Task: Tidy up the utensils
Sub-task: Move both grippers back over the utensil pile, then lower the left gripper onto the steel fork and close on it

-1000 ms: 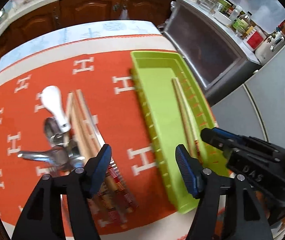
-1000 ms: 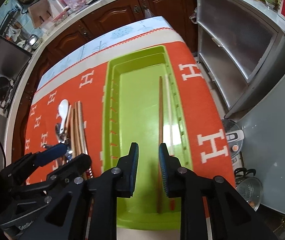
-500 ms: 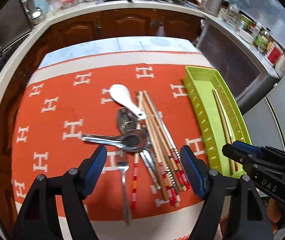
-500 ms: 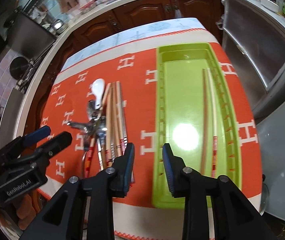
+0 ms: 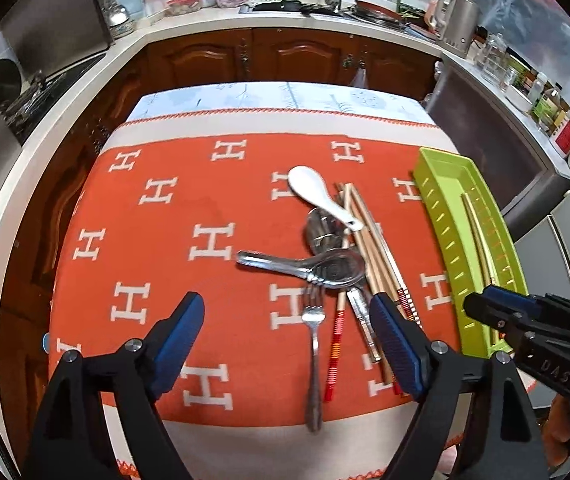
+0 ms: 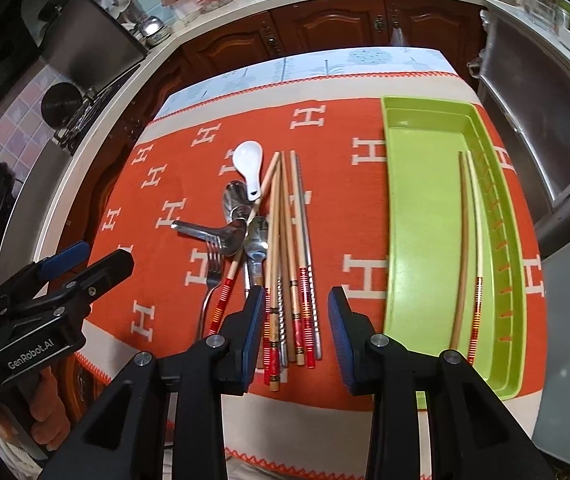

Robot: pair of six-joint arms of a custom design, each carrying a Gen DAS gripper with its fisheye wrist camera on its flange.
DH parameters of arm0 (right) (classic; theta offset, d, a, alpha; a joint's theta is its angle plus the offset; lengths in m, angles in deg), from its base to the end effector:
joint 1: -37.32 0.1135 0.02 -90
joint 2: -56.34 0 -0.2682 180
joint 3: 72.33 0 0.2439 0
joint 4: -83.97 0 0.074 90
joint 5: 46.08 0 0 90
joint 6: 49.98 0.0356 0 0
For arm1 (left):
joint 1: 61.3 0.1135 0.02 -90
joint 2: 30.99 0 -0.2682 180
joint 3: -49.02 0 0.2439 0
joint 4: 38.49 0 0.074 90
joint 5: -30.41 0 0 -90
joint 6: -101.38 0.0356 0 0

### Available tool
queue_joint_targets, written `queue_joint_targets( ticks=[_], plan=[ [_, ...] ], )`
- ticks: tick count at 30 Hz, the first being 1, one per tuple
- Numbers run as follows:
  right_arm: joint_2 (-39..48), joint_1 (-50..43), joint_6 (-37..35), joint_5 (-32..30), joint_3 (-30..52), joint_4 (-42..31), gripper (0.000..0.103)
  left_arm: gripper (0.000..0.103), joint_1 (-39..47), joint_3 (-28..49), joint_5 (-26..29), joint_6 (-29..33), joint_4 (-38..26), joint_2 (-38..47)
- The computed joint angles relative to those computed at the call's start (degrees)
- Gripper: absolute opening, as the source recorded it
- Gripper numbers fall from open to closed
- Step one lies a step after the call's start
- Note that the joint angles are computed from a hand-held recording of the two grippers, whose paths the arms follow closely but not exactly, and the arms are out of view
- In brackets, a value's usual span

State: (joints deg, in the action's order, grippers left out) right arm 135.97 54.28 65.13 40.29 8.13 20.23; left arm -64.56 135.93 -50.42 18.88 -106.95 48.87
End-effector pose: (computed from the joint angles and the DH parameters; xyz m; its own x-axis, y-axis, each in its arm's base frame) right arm 0.2533 0.0796 0.2833 -0.9063 0.1664 -0.3884 0.0728 0.9670 0.2443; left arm 0.2663 -0.0209 0.3116 -0.8519 0.1776 -0.4927 0.2456 0.9664 -0.0763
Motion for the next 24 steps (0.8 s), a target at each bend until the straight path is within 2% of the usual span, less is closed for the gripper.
queue_joint_targets(
  ticks=[11,17,24],
  plan=[
    [4.4,1.2,-0.1,-0.3,0.1,3.2,0.033,0.085,8.0,-3.0,5.3,4.3,1.0,5.5],
    [8.1,1.1,-0.2,-0.8,-0.9,6.3,0.033,0.085,7.6,-4.0,8.7,7.0,0.1,9.4],
    [10.2,1.4,-0.1,-1.8,-2.3,9.2,0.033,0.082,4.7,-6.7,9.8,7.9,4.1,11.2]
  ],
)
